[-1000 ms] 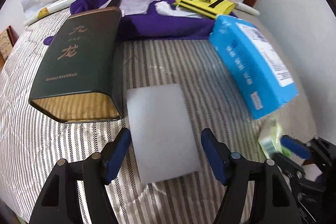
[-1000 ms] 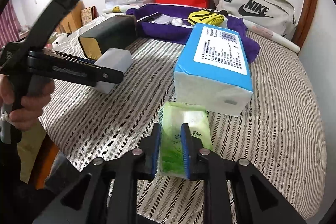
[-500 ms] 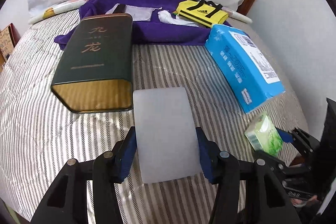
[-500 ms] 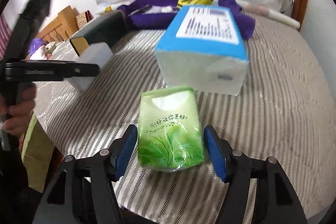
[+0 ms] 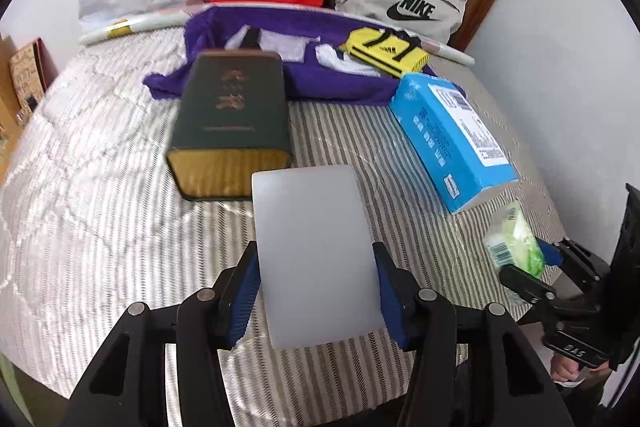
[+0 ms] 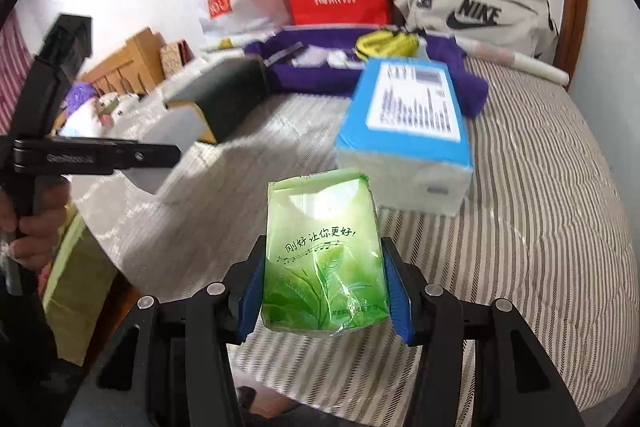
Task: Organize soft objects
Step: 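Carry the white block with left tool while right tool carries the green pack to the towel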
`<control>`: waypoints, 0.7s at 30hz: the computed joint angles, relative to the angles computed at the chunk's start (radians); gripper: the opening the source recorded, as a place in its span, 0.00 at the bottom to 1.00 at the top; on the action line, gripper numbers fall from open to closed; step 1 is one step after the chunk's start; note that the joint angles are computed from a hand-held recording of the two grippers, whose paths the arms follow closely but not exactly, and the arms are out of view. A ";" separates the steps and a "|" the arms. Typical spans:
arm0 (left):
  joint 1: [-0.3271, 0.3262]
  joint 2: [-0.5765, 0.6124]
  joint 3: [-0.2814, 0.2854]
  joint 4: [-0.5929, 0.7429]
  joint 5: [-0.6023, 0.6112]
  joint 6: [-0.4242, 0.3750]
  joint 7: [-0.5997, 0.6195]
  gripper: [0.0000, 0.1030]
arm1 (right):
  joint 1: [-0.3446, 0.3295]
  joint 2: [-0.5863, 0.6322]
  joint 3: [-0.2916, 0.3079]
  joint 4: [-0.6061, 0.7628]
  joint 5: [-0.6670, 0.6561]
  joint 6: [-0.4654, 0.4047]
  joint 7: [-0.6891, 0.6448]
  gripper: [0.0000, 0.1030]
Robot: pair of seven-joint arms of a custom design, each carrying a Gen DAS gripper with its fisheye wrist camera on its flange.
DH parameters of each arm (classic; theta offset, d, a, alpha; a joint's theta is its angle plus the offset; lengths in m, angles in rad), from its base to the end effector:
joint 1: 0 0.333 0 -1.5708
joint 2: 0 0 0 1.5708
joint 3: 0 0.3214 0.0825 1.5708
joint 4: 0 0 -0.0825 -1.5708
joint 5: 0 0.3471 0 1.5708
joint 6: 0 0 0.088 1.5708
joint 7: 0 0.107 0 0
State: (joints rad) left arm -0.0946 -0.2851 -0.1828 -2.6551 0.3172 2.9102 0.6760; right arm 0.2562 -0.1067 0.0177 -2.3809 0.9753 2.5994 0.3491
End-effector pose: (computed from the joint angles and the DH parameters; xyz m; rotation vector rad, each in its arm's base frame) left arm 0.3972 -0.1345 0.4217 -2.2395 1.6153 -0.6674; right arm 0.4644 0.1133 0.4198 -2.2419 1.0173 -0.1141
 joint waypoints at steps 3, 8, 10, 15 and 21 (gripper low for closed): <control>0.007 -0.039 -0.001 -0.005 0.004 -0.019 -0.012 0.50 | 0.002 -0.031 -0.001 -0.003 -0.003 -0.013 -0.009 0.51; 0.028 -0.081 -0.010 0.002 0.027 -0.061 -0.033 0.50 | 0.009 -0.046 -0.013 0.023 0.028 -0.042 -0.026 0.51; 0.027 -0.095 -0.006 0.006 0.029 -0.072 -0.030 0.50 | 0.009 -0.037 -0.014 0.044 0.036 -0.049 -0.021 0.51; 0.056 -0.122 -0.024 0.029 0.070 -0.117 -0.061 0.50 | 0.001 -0.016 -0.015 0.096 0.051 -0.067 -0.012 0.51; 0.063 -0.129 -0.014 0.048 0.090 -0.133 -0.072 0.50 | -0.008 0.007 -0.008 0.141 0.040 -0.066 0.006 0.51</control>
State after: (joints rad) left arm -0.0312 -0.4138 -0.1972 -2.6073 0.4068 2.7777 0.6044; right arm 0.2486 -0.0994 0.0094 -2.2396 1.0153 2.5339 0.3547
